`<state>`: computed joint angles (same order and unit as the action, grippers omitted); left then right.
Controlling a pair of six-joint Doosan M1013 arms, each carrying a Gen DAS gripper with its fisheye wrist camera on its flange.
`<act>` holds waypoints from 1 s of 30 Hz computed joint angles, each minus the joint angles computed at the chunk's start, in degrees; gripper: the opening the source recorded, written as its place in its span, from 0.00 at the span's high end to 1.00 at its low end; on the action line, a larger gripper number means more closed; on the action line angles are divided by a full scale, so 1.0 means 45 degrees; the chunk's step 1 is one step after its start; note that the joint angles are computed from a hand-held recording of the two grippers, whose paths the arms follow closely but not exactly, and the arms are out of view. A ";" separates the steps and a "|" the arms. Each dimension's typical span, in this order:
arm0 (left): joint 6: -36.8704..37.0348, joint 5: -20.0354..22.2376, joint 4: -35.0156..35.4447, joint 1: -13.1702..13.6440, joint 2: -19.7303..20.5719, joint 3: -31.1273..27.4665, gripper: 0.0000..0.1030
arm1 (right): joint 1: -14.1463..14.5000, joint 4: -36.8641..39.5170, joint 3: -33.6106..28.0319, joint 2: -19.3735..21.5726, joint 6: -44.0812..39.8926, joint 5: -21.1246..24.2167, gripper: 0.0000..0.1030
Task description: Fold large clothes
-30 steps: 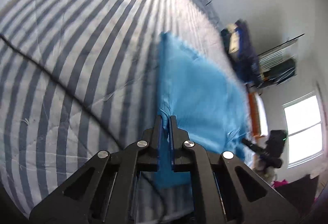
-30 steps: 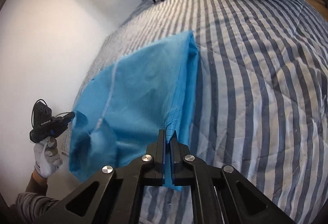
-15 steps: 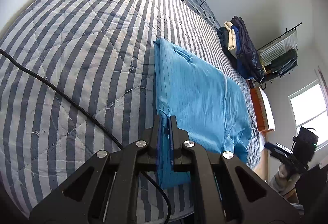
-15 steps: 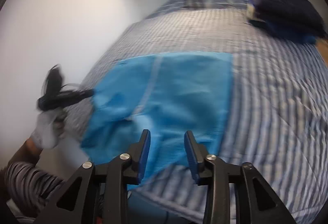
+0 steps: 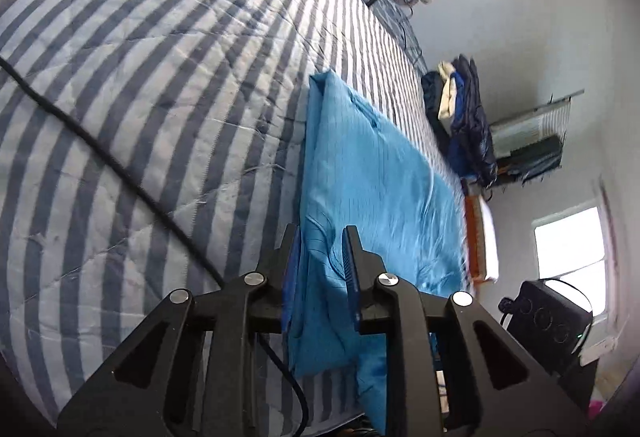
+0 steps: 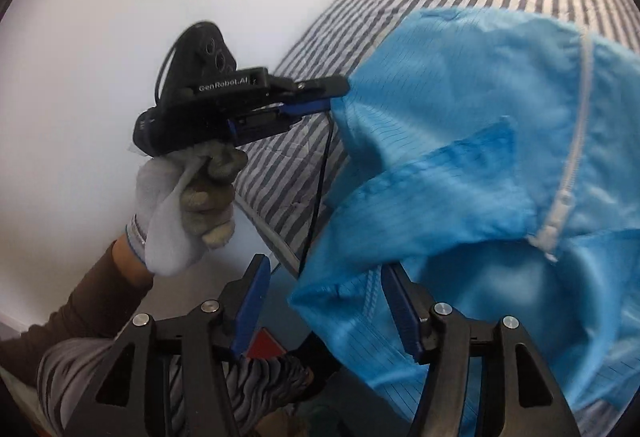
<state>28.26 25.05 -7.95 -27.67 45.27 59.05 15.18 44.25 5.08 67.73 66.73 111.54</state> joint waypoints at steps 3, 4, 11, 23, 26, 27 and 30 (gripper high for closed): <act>-0.0122 0.0082 0.0345 -0.0067 0.0099 -0.0213 0.93 | 0.0184 -0.0842 0.0992 -0.0460 -0.0465 -0.0250 0.71; -0.0310 0.0043 0.0560 -0.0086 0.0094 -0.0219 0.95 | 0.0201 -0.0794 0.0524 -0.0202 -0.0194 -0.0023 0.79; -0.0295 0.1153 0.1825 -0.0302 0.0164 -0.0755 0.98 | 0.0001 -0.0345 0.1988 -0.1055 -0.2034 0.0377 1.00; -0.0284 0.3797 0.3715 -0.0707 0.0550 -0.2154 0.95 | -0.0690 -0.0210 0.4203 -0.2461 -0.2881 -0.0998 0.68; -0.0499 0.3906 0.4735 -0.0843 0.0358 -0.2233 0.95 | -0.1407 -0.0135 0.4642 -0.2938 -0.2794 -0.2707 0.68; -0.0452 0.4083 0.5002 -0.0887 0.0381 -0.2416 0.95 | -0.1517 -0.0467 0.4833 -0.3093 -0.2690 -0.3517 0.67; -0.0817 0.4519 0.5884 -0.0978 0.0440 -0.2792 0.95 | -0.1615 -0.1996 0.5021 -0.3275 -0.2142 -0.5832 0.67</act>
<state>24.58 45.38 18.53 -32.07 47.24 46.49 7.91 35.26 27.67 52.99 57.09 85.30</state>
